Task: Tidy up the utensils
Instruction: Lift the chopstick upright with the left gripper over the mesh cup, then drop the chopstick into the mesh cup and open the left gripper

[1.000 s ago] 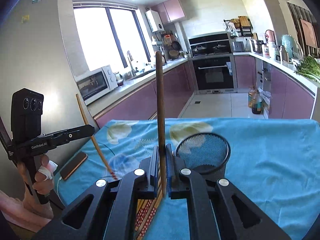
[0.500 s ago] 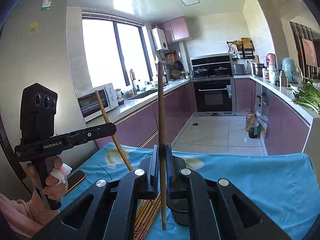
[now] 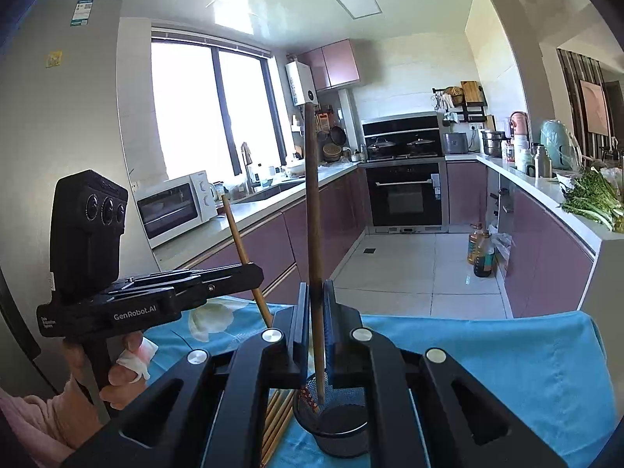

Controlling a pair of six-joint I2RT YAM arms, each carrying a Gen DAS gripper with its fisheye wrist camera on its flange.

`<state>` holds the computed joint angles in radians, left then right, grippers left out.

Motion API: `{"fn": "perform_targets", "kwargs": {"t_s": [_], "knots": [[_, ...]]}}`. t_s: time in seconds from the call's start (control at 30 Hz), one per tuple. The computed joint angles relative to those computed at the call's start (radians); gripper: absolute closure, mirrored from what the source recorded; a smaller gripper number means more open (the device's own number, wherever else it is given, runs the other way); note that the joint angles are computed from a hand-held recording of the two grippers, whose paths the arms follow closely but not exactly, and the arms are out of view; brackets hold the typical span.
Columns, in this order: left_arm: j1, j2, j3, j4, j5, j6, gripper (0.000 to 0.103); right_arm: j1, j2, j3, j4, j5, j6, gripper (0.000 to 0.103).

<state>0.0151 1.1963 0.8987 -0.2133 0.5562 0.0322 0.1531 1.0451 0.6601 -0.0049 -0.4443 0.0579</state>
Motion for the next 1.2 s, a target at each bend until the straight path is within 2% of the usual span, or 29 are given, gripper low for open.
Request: {"fn": "perform_targets", "kwargs": {"t_s": [0.27, 0.47, 0.57, 0.7, 0.83, 0.9, 1.03, 1.2], "knots": [[-0.087, 0.136, 0.001, 0.015, -0.098, 0.025, 0.096, 0.029, 0.195, 0.053, -0.055, 0.037, -0.038, 0.097], [-0.087, 0.212, -0.016, 0.055, -0.118, 0.047, 0.095, 0.050, 0.325, 0.102, -0.045, 0.060, -0.003, 0.097], [-0.071, 0.237, -0.025, 0.087, -0.114, 0.051, 0.087, 0.056, 0.347, 0.109, -0.026, 0.065, 0.020, 0.095], [-0.044, 0.212, -0.063, 0.124, -0.109, 0.050, 0.080, 0.067, 0.346, 0.095, -0.006, 0.087, 0.039, 0.094], [0.003, 0.132, -0.135, 0.162, -0.108, 0.055, 0.075, 0.056, 0.301, 0.050, 0.025, 0.098, 0.043, 0.083], [0.040, 0.084, -0.174, 0.170, -0.091, 0.069, 0.065, 0.062, 0.245, 0.010, 0.041, 0.112, 0.037, 0.075], [0.140, -0.014, -0.252, 0.140, -0.071, 0.140, 0.061, 0.093, 0.124, -0.061, 0.022, 0.103, -0.001, 0.069], [0.263, -0.025, -0.310, 0.083, -0.043, 0.252, 0.057, 0.171, 0.048, -0.123, -0.021, 0.090, -0.036, 0.066]]}}
